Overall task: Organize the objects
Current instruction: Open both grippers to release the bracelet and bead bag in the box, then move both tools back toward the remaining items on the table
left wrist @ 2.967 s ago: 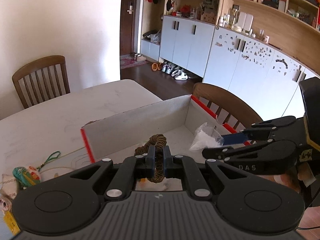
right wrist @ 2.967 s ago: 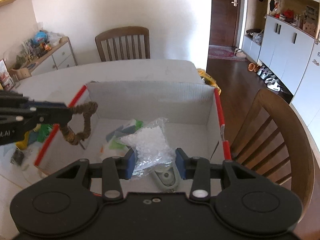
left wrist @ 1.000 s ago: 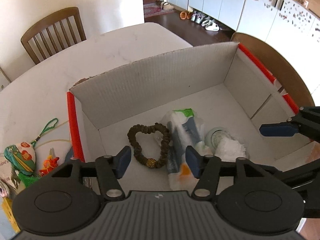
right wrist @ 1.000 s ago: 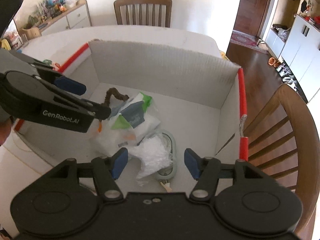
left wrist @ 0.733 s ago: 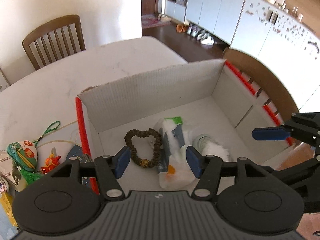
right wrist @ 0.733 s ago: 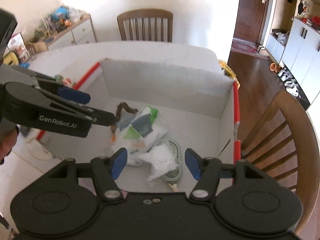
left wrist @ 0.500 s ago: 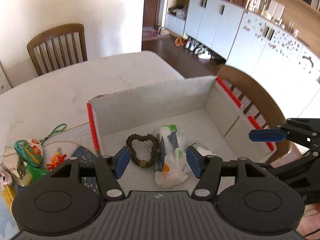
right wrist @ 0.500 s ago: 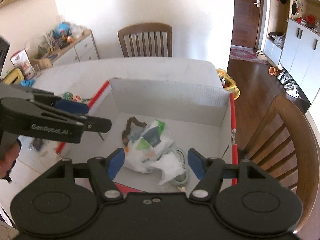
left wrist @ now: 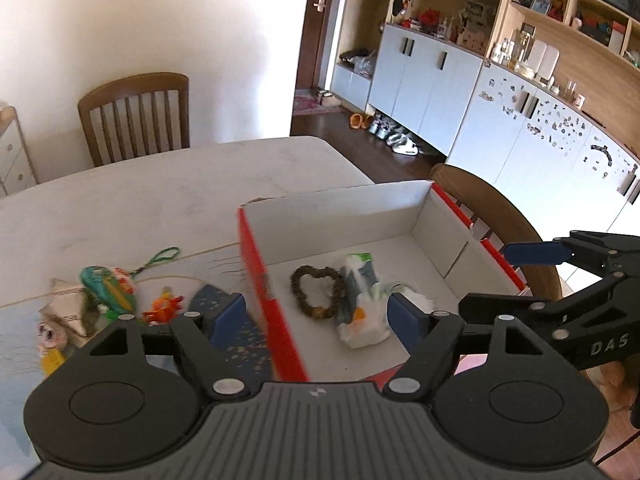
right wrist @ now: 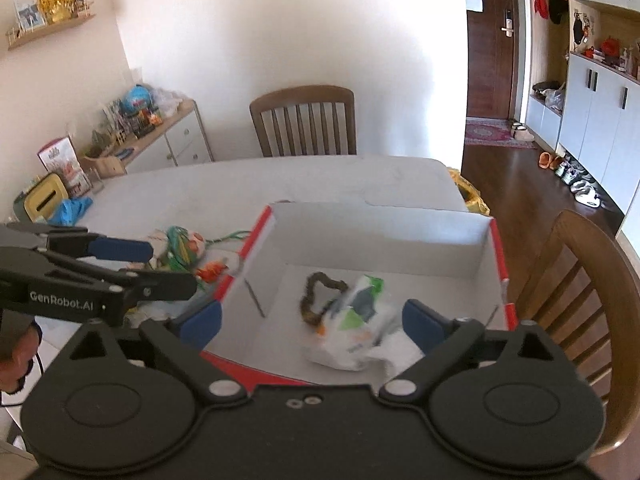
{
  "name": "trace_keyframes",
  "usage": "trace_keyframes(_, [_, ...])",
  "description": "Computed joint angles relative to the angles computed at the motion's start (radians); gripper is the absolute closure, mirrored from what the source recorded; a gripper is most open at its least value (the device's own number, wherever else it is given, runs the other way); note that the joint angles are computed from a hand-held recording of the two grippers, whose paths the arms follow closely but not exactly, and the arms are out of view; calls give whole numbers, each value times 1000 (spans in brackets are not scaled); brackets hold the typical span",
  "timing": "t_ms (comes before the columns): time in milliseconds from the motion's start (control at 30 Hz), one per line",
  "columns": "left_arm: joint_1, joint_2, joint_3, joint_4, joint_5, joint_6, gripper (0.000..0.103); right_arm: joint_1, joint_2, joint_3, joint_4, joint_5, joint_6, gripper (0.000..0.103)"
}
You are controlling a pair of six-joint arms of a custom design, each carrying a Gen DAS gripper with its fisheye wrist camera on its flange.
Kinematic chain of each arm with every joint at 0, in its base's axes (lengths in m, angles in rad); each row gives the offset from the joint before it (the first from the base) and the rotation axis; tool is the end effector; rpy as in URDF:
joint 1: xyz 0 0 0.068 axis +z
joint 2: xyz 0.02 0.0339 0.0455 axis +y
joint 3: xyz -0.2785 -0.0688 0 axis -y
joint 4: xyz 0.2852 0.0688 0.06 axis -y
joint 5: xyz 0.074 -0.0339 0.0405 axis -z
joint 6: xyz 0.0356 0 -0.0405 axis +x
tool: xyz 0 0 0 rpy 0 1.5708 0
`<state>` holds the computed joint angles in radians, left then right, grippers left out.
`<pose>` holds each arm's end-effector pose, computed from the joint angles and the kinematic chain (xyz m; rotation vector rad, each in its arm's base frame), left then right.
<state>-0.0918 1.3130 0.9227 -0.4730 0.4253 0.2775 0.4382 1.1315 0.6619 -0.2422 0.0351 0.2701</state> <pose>0.3021 -0.0426 0.2489 0.6206 2.2939 -0.4282 0.2414 0.1117 0.2184 -0.1750 2.2973 0.3280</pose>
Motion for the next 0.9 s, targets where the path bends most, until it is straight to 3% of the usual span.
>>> trace_keyframes(333, [201, -26, 0, -71, 112, 139, 18, 184, 47, 29, 35, 142, 169, 3])
trace_keyframes(467, [279, -17, 3, -87, 151, 199, 2, 259, 94, 60, 45, 190, 221, 3])
trace_keyframes(833, [486, 98, 47, -51, 203, 309, 0, 421, 259, 165, 62, 281, 315, 3])
trace_keyframes(900, [522, 151, 91, -93, 234, 362, 0, 442, 297, 192, 63, 292, 324, 3])
